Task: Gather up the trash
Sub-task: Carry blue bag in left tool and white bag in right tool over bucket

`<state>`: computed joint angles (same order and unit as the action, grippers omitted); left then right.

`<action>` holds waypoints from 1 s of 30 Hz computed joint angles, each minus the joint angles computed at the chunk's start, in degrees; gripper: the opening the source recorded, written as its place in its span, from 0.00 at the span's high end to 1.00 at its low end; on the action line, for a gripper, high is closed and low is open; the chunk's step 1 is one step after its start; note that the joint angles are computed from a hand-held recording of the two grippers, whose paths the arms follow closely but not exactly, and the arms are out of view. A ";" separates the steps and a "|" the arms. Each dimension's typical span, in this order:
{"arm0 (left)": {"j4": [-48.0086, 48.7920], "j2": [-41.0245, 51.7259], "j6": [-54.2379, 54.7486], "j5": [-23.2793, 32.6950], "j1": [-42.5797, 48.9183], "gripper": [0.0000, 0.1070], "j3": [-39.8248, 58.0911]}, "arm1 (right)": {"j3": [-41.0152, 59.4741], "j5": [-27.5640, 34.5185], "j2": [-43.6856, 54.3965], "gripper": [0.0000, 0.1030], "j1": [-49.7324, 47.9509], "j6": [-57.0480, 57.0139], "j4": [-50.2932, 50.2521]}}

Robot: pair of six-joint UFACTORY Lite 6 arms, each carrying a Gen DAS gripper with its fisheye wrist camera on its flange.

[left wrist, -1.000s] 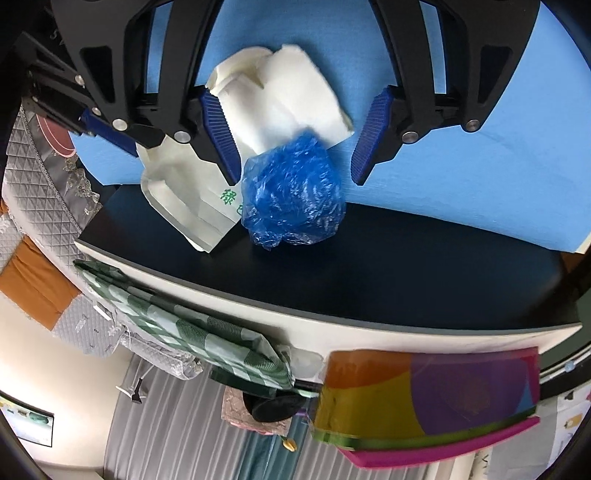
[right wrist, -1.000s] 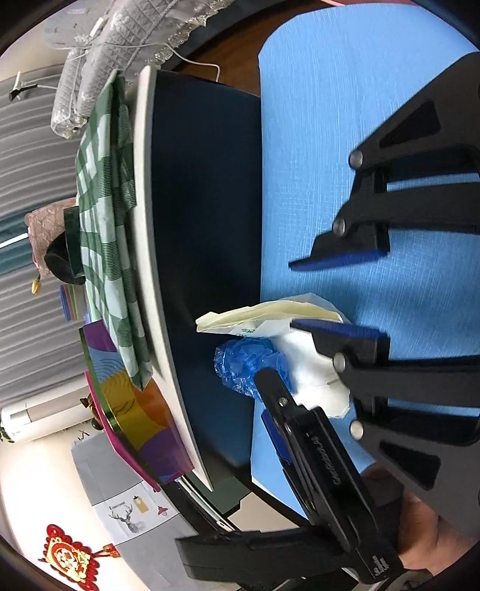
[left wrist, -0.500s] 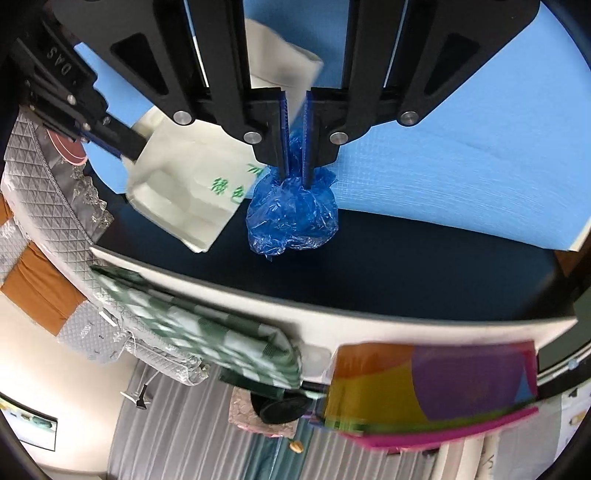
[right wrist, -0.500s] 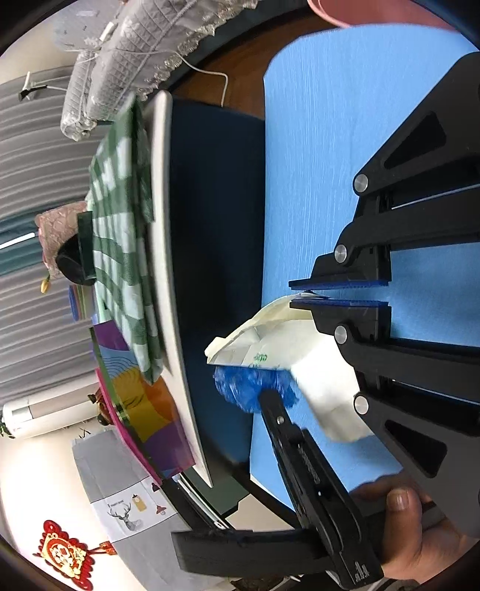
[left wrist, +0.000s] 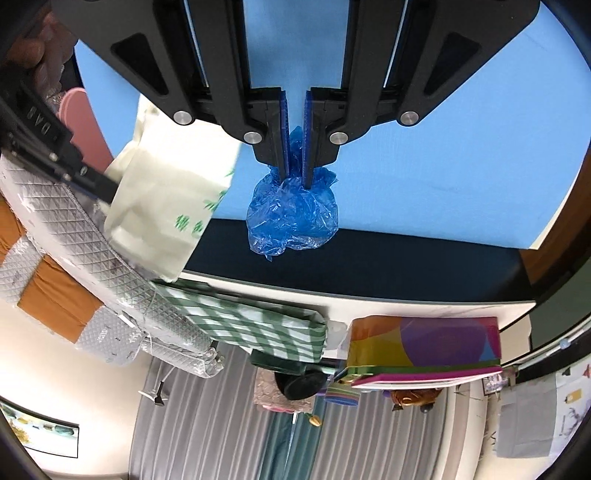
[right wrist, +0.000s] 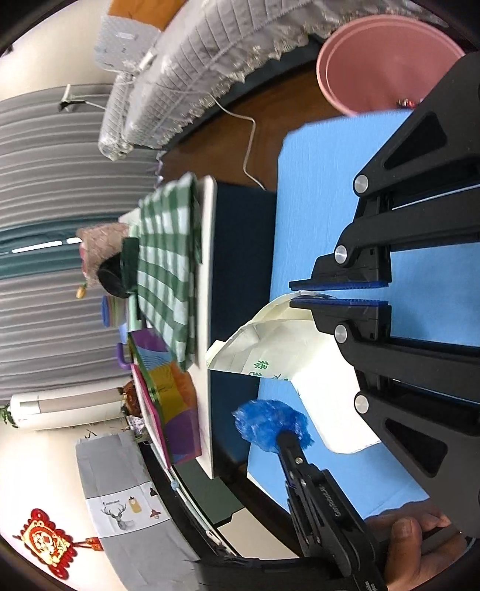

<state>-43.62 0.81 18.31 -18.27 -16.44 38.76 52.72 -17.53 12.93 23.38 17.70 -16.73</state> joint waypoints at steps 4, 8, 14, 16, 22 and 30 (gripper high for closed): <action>-10.70 -5.14 7.88 -1.71 -4.99 0.95 -3.76 | -6.48 0.72 -8.57 0.96 -2.33 1.47 -3.01; -20.94 -8.76 15.79 -3.84 -10.08 0.94 -5.71 | -11.86 2.07 -16.56 0.96 -5.80 7.26 -10.82; -29.66 -10.59 20.76 -7.46 -16.67 0.95 -6.56 | -15.80 3.62 -26.95 0.96 -13.82 32.39 -38.98; -32.77 -10.74 22.59 -9.20 -19.53 0.95 -6.49 | -16.21 3.11 -29.20 0.96 -16.10 39.77 -47.81; -37.04 -10.43 24.50 -12.34 -24.77 0.95 -5.48 | -16.62 0.90 -33.39 0.96 -22.45 49.93 -62.79; -38.90 -5.42 24.43 -15.46 -29.89 0.95 -1.71 | -19.72 -4.52 -32.38 0.96 -30.80 41.24 -54.06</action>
<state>-82.51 -4.61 42.74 -33.73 -46.34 37.05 33.01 -22.05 -19.45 -7.41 58.95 -70.80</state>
